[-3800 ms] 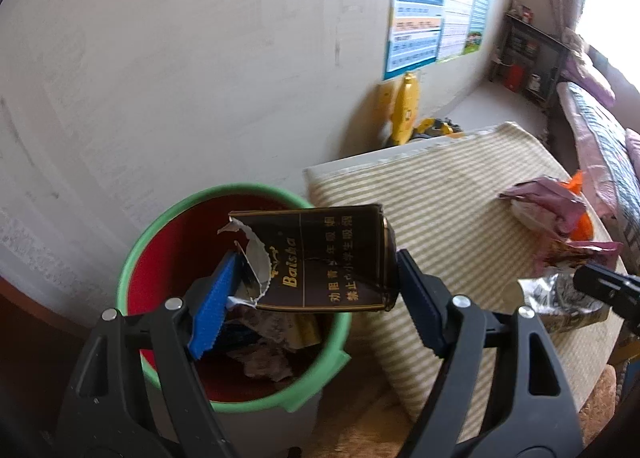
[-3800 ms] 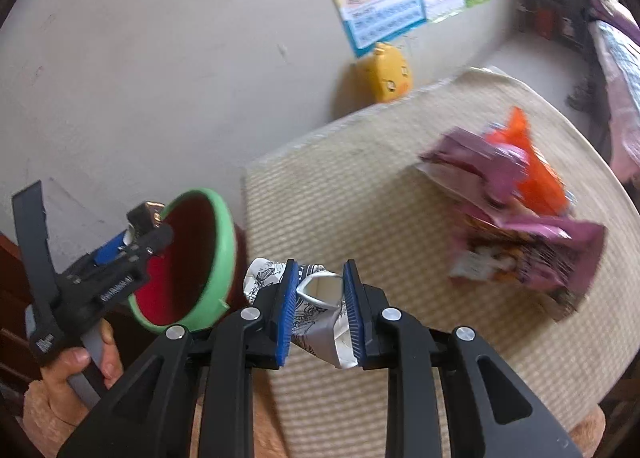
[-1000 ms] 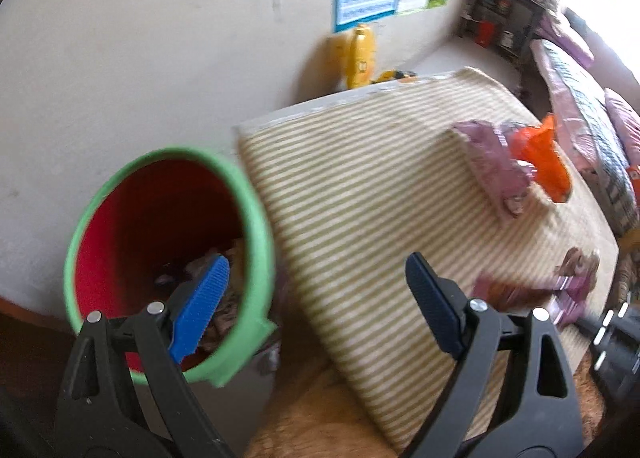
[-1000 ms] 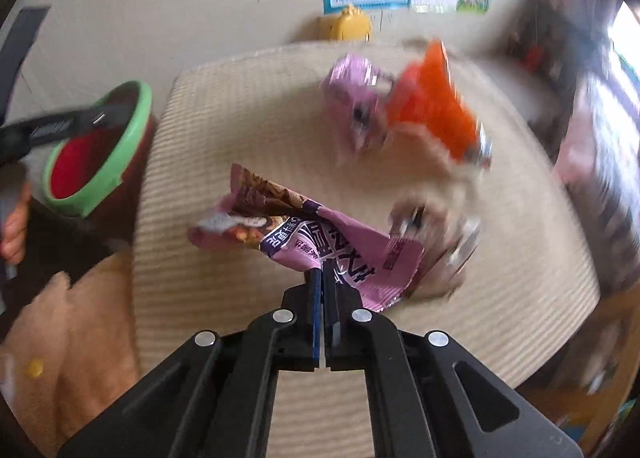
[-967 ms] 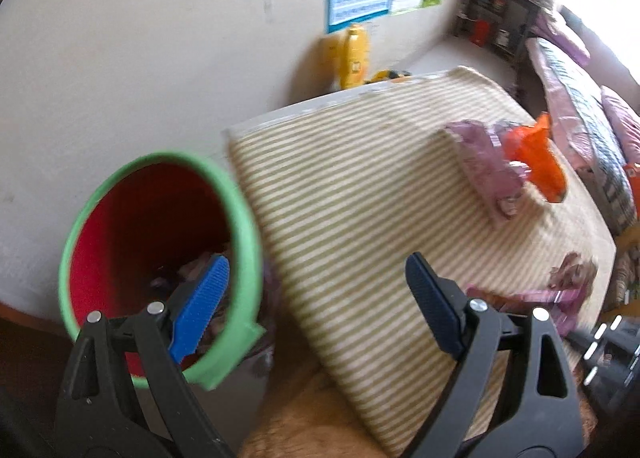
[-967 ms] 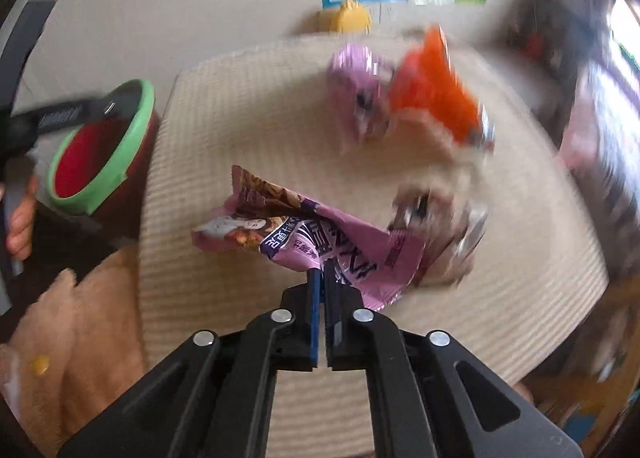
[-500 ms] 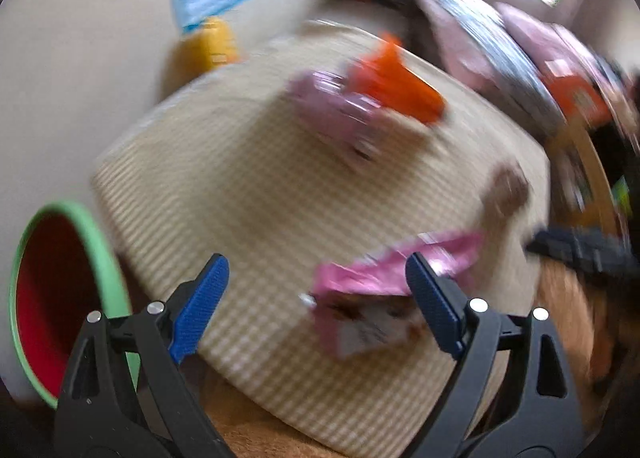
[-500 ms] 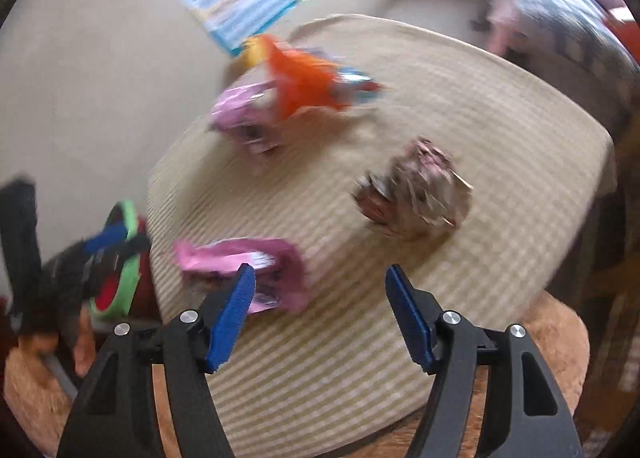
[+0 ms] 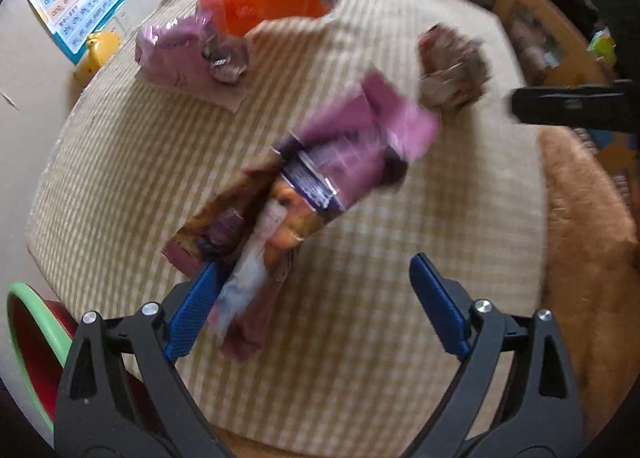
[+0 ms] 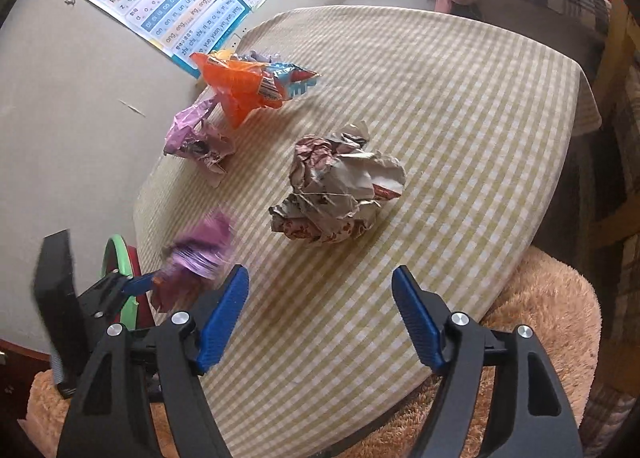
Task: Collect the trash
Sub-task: 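Reach both grippers back to the pile of pink wrappers on the table, then grasp the pink snack wrapper with the left gripper while the right gripper grasps crumpled brown paper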
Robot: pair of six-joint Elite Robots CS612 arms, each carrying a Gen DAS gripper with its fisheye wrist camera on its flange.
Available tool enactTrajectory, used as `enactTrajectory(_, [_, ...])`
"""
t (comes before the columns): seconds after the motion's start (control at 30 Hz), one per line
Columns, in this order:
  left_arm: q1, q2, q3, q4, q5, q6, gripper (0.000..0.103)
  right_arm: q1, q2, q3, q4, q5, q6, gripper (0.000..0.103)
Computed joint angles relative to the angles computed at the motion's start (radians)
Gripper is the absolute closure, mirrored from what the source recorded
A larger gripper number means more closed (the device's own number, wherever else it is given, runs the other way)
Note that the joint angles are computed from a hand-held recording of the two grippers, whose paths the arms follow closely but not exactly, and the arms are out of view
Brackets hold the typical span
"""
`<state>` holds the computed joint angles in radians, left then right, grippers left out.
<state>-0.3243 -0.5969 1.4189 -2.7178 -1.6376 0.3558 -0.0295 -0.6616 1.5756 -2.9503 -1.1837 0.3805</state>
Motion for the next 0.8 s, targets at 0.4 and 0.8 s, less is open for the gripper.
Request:
enactTrajectory(0.4, [0.027,-0.003,-0.019,-0.016,-0.019,-0.215,0.066,0.001,0.01,-0.004,-0.008,-0.003,0.022,0.031])
enactTrajectory(0.8, [0.008,0.04,-0.102,0.013,-0.007,-0.18,0.023,0.002,0.014,-0.002,-0.022,-0.003,0.039,0.026])
